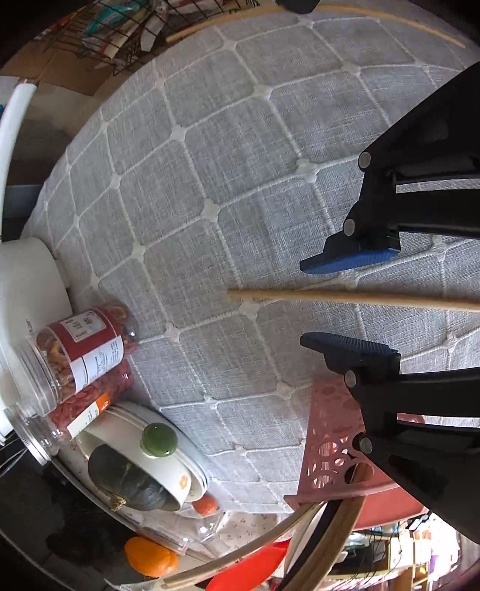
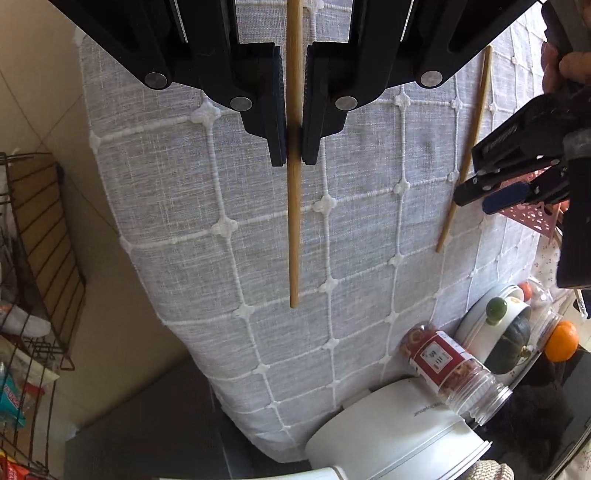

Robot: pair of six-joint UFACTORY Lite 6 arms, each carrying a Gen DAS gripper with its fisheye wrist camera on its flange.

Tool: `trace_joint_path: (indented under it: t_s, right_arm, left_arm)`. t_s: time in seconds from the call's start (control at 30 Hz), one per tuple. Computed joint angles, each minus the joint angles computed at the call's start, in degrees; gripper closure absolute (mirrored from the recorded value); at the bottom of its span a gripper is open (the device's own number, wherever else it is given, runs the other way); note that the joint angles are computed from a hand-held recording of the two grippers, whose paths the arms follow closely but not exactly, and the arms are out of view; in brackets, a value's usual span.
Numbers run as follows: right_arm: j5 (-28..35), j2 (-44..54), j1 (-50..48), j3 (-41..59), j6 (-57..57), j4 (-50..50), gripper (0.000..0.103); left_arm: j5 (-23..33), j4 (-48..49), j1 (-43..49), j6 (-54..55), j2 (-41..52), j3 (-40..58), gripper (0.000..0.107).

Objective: Organize utensils
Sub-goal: 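Grasp a wooden chopstick with the right tool while the left tool grasps the other, then lift both wooden chopsticks upright and lower them into the pink basket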

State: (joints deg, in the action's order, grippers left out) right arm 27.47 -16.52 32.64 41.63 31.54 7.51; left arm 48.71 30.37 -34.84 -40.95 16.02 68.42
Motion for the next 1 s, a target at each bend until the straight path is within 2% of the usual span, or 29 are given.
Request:
trace_joint_path:
  t_s: [0.2, 0.33, 0.5, 0.63, 0.77, 1.0]
  right_arm:
    - [0.4, -1.6, -1.8, -1.1, -3.7, 3.3, 0.097]
    - [0.6, -1.8, -0.8, -0.9, -2.8, 2.7, 0.097]
    - [0.7, -1.6, 1.1, -0.1, -0.3, 1.2, 0.097]
    - [1.2, -2.3, 3.5, 0.6, 3.4, -2.0, 0.097]
    - [1.8, -2.7, 5.6, 1.8, 7.8, -5.2, 0.097]
    - [3.0, -2.2, 13.4, 6.4, 19.0, -14.3, 0.097]
  left_arm:
    - [1.2, -4.6, 2.7, 2.8, 2.7, 2.0, 0.076]
    - [-0.4, -9.3, 3.6, 6.4, 1.8, 1.2, 0.098]
    - [-1.3, -9.3, 2.2, 5.4, -2.2, -2.4, 0.100]
    - [-2.8, -8.5, -0.3, 2.9, -9.4, -7.9, 0.100]
    - [-1.5, -6.9, -5.0, 0.5, -18.7, -12.3, 0.100]
    - [5.9, -1.6, -15.6, -5.4, -35.7, -17.8, 0.100]
